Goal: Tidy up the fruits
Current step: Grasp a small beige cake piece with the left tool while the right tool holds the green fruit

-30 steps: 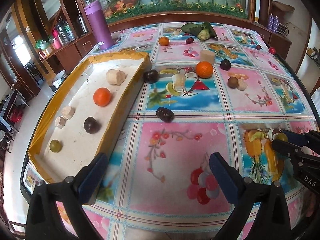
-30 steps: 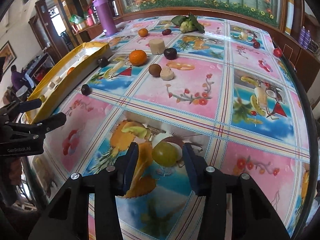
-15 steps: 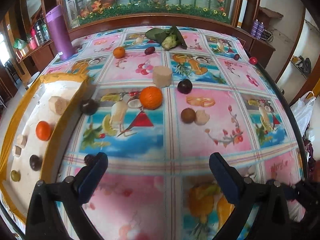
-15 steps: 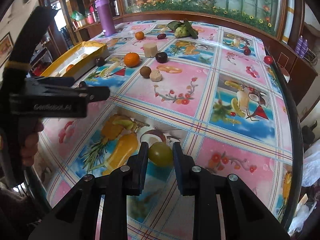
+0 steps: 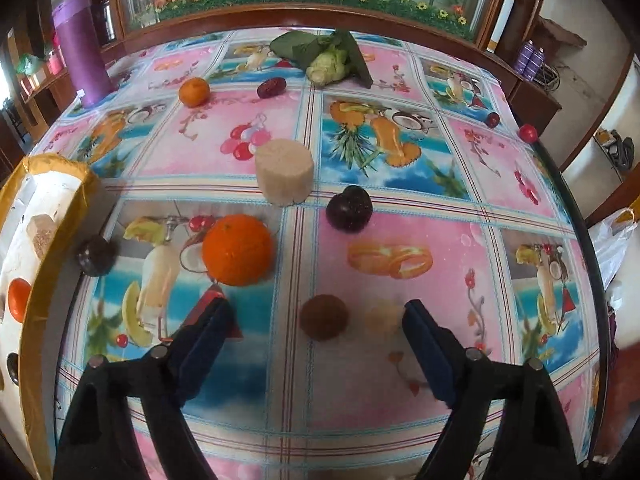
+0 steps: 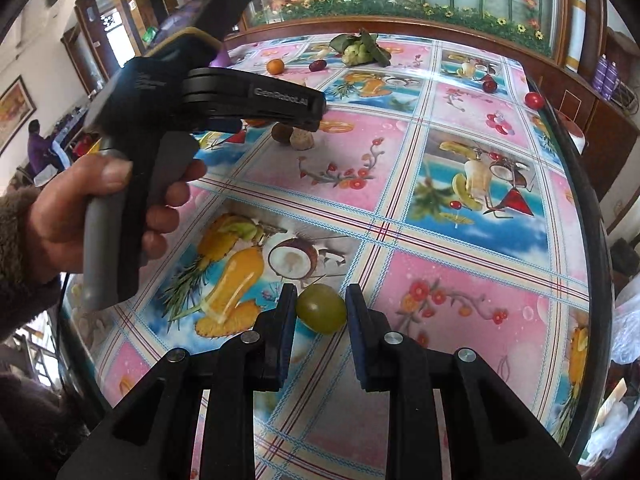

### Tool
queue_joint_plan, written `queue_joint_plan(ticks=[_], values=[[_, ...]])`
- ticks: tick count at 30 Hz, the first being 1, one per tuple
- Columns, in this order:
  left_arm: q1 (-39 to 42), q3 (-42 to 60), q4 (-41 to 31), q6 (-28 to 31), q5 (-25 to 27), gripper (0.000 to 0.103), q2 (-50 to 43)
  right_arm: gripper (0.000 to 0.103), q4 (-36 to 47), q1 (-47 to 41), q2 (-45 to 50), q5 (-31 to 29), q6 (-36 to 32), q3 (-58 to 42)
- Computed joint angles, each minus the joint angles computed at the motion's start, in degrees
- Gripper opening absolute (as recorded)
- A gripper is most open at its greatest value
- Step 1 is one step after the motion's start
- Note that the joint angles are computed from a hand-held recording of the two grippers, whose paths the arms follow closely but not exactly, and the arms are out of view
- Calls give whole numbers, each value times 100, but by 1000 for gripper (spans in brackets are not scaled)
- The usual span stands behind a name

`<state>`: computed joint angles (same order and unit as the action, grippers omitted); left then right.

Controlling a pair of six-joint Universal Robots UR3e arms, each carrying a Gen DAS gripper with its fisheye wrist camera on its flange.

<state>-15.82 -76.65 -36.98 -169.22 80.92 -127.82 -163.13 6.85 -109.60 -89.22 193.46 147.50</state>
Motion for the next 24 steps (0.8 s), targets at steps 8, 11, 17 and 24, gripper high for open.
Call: queue_joint_plan(ticks=[8, 11, 17, 24], values=[[743, -1809, 26, 1017, -791, 69, 1385, 25, -101, -269, -310, 243, -143, 262], [873, -2000, 5, 1237, -1046, 69, 1553, 25, -59, -341, -266, 284, -196, 251], [921, -1690, 70, 1101, -1088, 69, 1323, 25, -99, -367, -229, 339, -218, 256], [687, -1207, 547, 725, -568, 69, 647, 25, -34, -424, -308, 402, -140, 294]])
